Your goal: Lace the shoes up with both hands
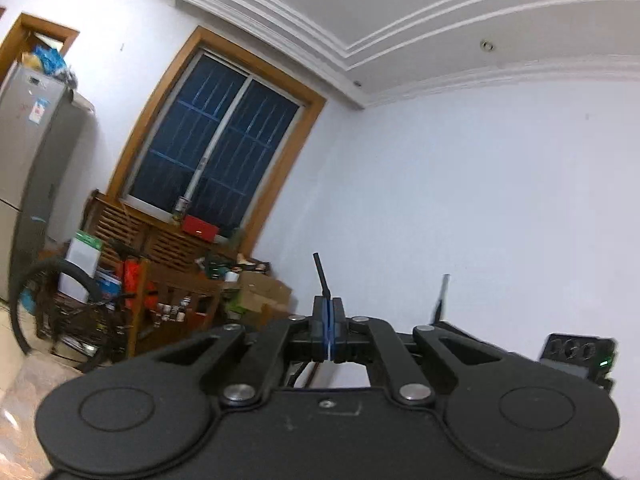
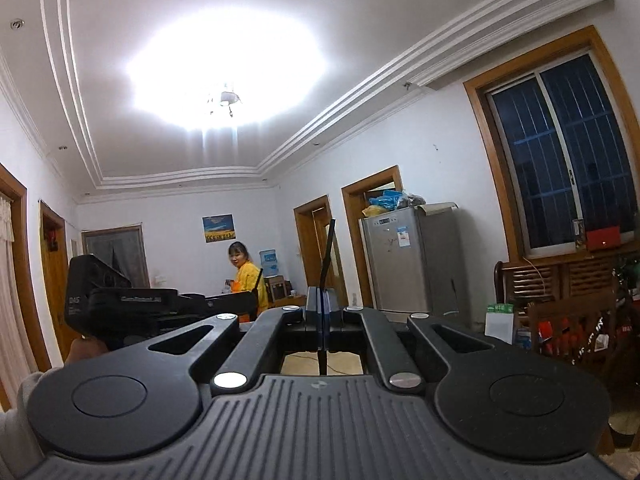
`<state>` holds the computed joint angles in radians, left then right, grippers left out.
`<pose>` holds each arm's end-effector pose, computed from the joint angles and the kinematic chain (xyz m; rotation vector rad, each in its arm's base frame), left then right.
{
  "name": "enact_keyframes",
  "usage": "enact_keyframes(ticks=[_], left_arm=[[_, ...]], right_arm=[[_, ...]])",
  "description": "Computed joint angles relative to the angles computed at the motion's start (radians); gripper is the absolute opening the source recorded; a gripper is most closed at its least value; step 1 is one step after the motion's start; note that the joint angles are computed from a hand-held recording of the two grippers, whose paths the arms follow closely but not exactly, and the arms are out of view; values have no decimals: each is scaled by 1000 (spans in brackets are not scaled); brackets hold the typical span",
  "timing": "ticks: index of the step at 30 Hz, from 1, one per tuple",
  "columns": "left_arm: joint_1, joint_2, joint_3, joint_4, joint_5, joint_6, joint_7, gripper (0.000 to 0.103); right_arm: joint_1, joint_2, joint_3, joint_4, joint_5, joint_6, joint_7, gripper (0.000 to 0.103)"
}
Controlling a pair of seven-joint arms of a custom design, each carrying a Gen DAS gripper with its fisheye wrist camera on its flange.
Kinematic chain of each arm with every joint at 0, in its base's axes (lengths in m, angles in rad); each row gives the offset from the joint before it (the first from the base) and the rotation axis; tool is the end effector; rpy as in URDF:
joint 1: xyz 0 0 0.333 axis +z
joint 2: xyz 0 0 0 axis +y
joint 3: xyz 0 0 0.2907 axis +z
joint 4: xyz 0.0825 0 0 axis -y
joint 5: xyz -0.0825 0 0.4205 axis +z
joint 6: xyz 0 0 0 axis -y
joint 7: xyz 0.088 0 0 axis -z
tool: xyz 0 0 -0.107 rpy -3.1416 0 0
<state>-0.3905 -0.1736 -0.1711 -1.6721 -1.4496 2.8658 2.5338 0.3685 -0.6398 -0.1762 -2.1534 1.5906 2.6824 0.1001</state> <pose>0.5072 -0.2672 0.7621 -1.1453 1.7088 -2.0893 0.4503 0.0296 0.7202 -1.2833 0.7708 -0.5682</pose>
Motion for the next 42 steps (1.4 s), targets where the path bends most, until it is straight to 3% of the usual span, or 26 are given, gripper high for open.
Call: enact_keyframes(ticks=[8,22,30,37,40,42], left_arm=[[-5,-43,7,-18,-74,-15,77,0],[-13,-43,17,10,24,-24,34,1],[-26,-60,29,16,157,-9,-42,1],[-48,-58,53,12,160,-14,-37,1],[-43,-61,61,3,165,-32,-46,1],[-22,-68,62,-12,239,-86,-97,2]], right_arm=[[-11,5,4,25,-90,-2,70,2],[33,42,-5,85,-168,-4,39,1],[45,48,-16,97,-188,-23,59,2],[46,47,-17,92,-175,-20,59,2],[37,43,-8,84,-195,-4,67,2],[23,37,-7,70,-234,-5,93,2]])
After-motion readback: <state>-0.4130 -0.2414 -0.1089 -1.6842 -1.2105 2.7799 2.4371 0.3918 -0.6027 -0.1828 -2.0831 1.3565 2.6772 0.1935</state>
